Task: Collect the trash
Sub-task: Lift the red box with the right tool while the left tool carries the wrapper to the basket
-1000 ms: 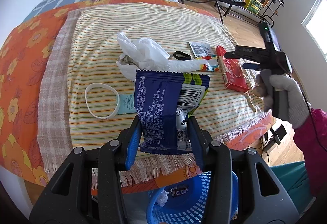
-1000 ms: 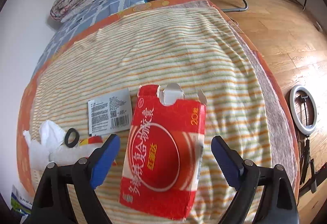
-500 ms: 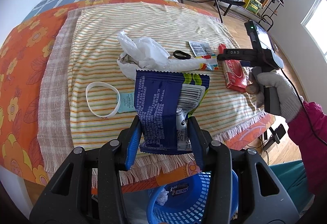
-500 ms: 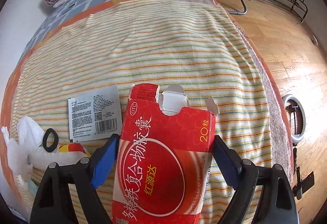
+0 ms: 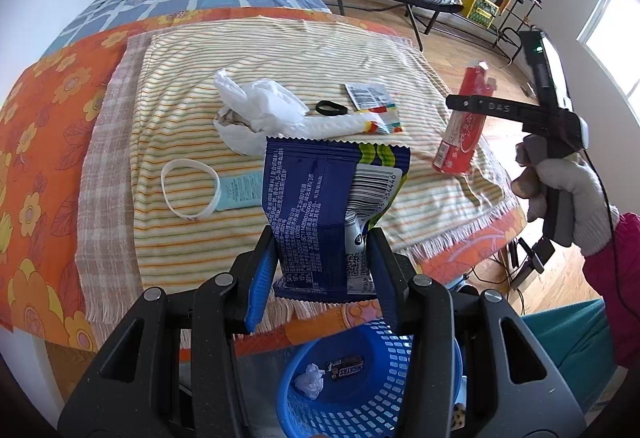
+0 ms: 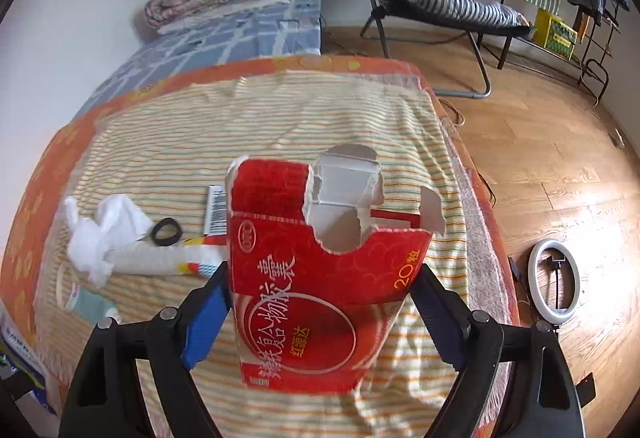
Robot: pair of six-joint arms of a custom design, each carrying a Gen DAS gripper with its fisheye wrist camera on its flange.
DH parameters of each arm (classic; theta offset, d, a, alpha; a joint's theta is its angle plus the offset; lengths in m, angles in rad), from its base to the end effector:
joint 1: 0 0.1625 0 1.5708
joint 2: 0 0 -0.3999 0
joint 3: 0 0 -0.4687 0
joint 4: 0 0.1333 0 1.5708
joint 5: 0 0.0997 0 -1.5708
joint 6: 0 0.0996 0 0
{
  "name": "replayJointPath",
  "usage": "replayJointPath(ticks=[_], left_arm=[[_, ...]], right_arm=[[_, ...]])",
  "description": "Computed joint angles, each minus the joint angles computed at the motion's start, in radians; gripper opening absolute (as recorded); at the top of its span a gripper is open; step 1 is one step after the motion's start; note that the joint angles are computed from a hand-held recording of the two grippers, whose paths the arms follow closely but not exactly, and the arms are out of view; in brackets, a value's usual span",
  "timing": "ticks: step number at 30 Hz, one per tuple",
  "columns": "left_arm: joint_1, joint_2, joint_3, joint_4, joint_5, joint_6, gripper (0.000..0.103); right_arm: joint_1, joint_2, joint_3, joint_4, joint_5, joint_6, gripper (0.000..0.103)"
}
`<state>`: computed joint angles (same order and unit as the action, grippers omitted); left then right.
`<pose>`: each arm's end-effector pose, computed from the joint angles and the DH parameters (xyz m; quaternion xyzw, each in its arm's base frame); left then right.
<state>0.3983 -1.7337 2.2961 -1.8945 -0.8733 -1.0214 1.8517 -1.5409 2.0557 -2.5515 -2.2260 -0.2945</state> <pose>-0.3018 -0.3410 0.2094 0.1110 0.9274 -0.2508 0.2544 0.2207 -0.5030 0.3057 0.1902 -0.9045 0.2164 0.3146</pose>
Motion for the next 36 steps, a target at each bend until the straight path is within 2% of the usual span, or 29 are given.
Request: replayJointPath(ticks=[4,10,19,26,36], left_arm=[[-0.025,-0.008,0.009,0.020,-0.003,-0.026,0.046],[-0.053,-0.020,0.025,0.041,-0.012,-0.057,0.046],[-0.105,-0.032,0.056,0.079,-0.043,-0.104,0.046],[-0.146,-0.038,0.081,0.105,-0.070,-0.134,0.046],[-0.184,-0.031,0.115,0.110,-0.121,-0.162,0.046]], right_arm=[[0.032,-0.057,0.049,-0.061,0.009,-0.062,0.088],[0.071,-0.143,0.106,-0.051,0.041,-0.083,0.088],[0.124,-0.300,0.189,0.126,0.122,-0.048,0.088],[0.163,-0.415,0.267,0.237,0.148,-0.042,0.088],[0.199,-0.515,0.353,0.339,0.166,-0.042,0.088]])
